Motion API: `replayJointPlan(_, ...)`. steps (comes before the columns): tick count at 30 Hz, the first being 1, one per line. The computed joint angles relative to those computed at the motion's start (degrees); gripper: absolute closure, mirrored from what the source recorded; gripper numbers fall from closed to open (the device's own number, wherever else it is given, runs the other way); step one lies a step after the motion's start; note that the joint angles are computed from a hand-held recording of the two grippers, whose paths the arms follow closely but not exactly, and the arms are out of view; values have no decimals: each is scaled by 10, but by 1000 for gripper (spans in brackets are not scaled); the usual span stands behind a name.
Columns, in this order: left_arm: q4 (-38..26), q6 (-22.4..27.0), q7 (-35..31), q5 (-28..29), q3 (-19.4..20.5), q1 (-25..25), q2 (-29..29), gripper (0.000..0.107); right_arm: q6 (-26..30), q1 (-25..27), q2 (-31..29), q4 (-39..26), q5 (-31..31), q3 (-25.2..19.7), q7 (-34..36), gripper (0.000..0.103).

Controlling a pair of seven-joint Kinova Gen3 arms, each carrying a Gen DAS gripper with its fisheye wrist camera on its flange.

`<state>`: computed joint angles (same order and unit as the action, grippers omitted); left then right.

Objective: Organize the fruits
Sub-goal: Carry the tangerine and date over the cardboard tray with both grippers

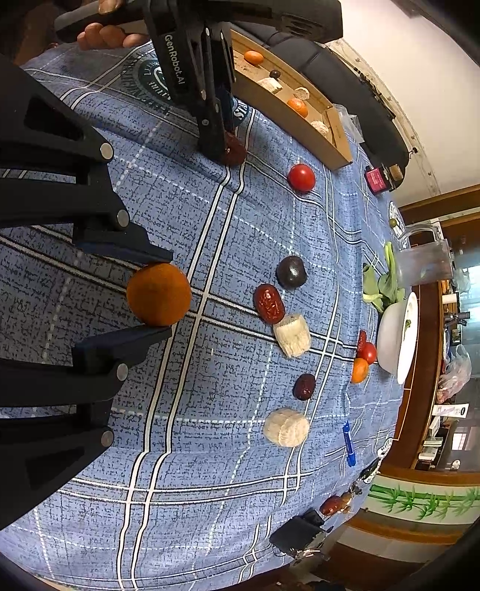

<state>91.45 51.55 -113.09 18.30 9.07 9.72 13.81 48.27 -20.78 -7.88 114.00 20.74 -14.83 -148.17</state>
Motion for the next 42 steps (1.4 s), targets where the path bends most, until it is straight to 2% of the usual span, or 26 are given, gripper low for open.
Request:
replayJointPlan(4, 8, 1, -14, 21, 1, -13, -11, 82, -4, 0, -6, 4, 9, -6, -11, 67)
replayJointPlan(8, 12, 21, -53, 61, 0, -33, -32, 81, 19, -4, -12, -5, 37, -24, -28, 67)
replayJointPlan(11, 18, 34, -74, 96, -8, -47, -48, 81, 28, -9, -16, -10, 43, -28, -31, 67)
replayJointPlan(15, 25, 36, -79, 111, -21, -55, -66, 81, 36, -14, -9, -21, 45, -30, -32, 67)
replayJointPlan(29, 20, 44, -101, 136, -72, -121, -92, 81, 29, -76, 78, -128, 68, -9, 12, 67)
replayJointPlan(42, -7, 42, -101, 121, -105, -197, -80, 81, 3, -137, 169, -253, 33, 35, 107, 67)
